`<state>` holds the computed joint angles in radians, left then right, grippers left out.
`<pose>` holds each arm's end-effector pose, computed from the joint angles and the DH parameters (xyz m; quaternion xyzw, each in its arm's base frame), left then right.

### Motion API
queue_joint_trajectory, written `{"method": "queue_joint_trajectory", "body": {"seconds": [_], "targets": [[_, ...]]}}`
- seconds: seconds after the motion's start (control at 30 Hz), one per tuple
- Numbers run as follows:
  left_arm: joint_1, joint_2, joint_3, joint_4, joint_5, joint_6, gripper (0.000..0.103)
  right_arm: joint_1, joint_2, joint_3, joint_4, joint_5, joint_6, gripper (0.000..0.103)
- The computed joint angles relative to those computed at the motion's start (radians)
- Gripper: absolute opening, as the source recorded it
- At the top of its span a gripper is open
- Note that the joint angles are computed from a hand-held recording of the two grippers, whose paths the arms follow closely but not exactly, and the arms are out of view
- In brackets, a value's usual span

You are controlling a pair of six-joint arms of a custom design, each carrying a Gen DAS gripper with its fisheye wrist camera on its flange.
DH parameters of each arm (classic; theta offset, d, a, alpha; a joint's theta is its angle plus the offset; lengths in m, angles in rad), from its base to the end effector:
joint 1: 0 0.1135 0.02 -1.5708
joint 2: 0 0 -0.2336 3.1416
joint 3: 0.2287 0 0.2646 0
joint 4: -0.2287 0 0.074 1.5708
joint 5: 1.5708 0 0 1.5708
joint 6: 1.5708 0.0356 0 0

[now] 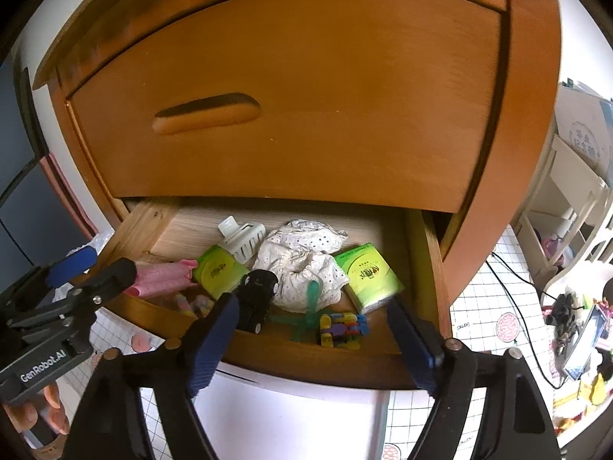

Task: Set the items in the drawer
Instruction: 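Lower both tools into the drawer and open them to release the items, then push the drawer front closed with both open tools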

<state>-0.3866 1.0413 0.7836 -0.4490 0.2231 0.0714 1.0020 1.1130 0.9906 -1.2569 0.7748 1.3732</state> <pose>0.2278 -0.1012 0.2368 0.2503 0.8683 -0.1651 0.3951 0.1281 0.1541 0.2535 0.2056 0.8992 -0.0585 0.3819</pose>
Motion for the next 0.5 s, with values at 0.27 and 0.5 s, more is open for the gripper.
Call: {"method": "queue_joint_trajectory", "body": {"seconds": [0.27,0.5], "targets": [[0.015,-0.105,-0.08,0.023,-0.014,-0.021,0.093,0.096,0.009,0.008,-0.106,0.062,0.152,0.103],[0.054,-0.193,-0.154,0.048,-0.034,-0.065,0.103,0.194,0.035,0.016,-0.202,0.094,0.308,0.103]]}}
